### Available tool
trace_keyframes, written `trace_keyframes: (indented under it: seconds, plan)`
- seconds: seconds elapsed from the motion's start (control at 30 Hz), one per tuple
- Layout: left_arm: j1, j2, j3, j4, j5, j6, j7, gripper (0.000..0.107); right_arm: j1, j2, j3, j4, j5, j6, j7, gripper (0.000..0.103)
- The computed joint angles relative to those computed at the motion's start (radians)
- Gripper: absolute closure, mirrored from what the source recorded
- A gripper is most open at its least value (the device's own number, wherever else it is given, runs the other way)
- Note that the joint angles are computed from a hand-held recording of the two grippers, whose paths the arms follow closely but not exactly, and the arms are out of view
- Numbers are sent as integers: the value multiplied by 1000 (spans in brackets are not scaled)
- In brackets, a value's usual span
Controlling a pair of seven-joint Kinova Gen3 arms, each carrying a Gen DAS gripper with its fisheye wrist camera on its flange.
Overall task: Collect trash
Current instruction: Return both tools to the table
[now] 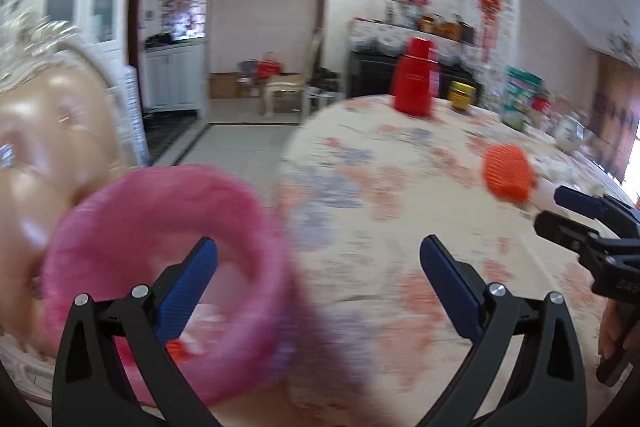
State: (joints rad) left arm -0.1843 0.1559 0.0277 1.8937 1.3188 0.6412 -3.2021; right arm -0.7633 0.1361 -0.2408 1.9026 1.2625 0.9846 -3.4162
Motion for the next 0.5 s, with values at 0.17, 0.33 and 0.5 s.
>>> trace_keyframes:
  seconds: [0.17, 0.33, 0.5]
  plan:
    - [83, -23, 50, 27, -4, -12, -11, 9, 16, -87, -15, 109, -64, 93, -105, 29]
    - [187, 5, 92, -1, -35, -72, 65, 9, 90, -156, -29, 184, -129, 127, -137, 24]
    - [272, 65, 145, -74, -133, -160, 213, 9, 214, -198, 9, 225, -178, 55, -157, 24]
